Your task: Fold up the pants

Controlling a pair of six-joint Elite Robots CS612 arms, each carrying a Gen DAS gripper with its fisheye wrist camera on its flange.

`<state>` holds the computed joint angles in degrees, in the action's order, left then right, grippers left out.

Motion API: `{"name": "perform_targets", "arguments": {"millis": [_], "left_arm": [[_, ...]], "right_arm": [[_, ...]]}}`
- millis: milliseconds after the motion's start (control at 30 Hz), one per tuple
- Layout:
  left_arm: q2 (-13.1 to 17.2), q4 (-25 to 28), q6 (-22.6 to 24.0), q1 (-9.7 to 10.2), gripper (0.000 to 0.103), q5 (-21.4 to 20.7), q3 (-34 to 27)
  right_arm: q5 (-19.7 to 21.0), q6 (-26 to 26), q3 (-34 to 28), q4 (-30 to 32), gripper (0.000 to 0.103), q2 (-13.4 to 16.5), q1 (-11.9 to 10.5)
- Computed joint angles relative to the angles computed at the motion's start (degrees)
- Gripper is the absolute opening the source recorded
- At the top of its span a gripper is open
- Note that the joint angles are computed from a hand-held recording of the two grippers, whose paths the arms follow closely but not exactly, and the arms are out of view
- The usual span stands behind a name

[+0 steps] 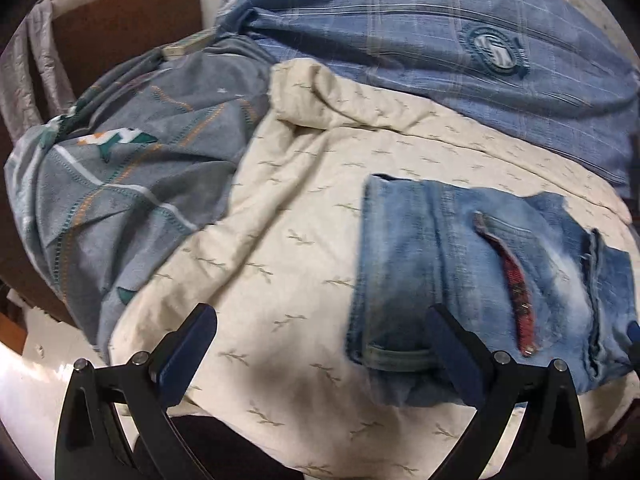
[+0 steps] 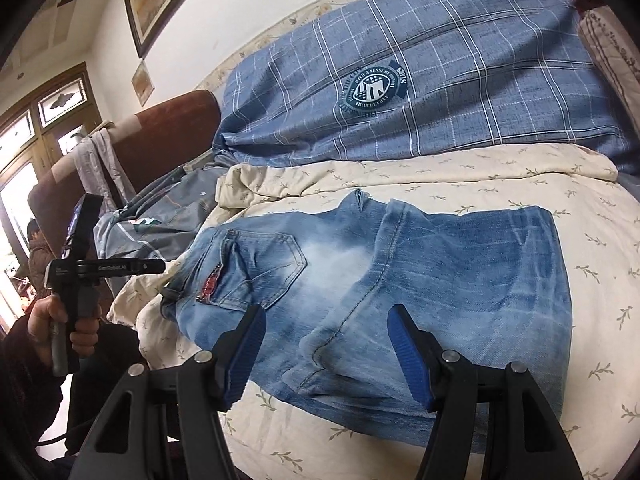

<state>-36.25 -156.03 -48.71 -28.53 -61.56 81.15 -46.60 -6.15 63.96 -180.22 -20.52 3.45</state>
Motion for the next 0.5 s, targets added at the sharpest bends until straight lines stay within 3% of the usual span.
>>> {"name": "perform_targets", "arguments": {"millis": [167, 267, 500], "left_arm": [[0.6, -7.0, 0.5, 0.68, 0.103, -8.2, 0.6], [1.4, -10.4, -0.5, 1.15, 0.092, -12.9, 0.6], [1.8, -11.2, 1.7, 0.32, 0.083, -10.6, -0.1]], "right_arm": [[0.0, -0.2, 0.1, -0.2, 0.067, -0.1, 0.0], [-0.2, -0.2, 0.2, -0.1, 0.067, -0.2, 0.0], [-0.6, -0.7, 0.1, 0.6, 0.067, -0.2, 0.1]]}}
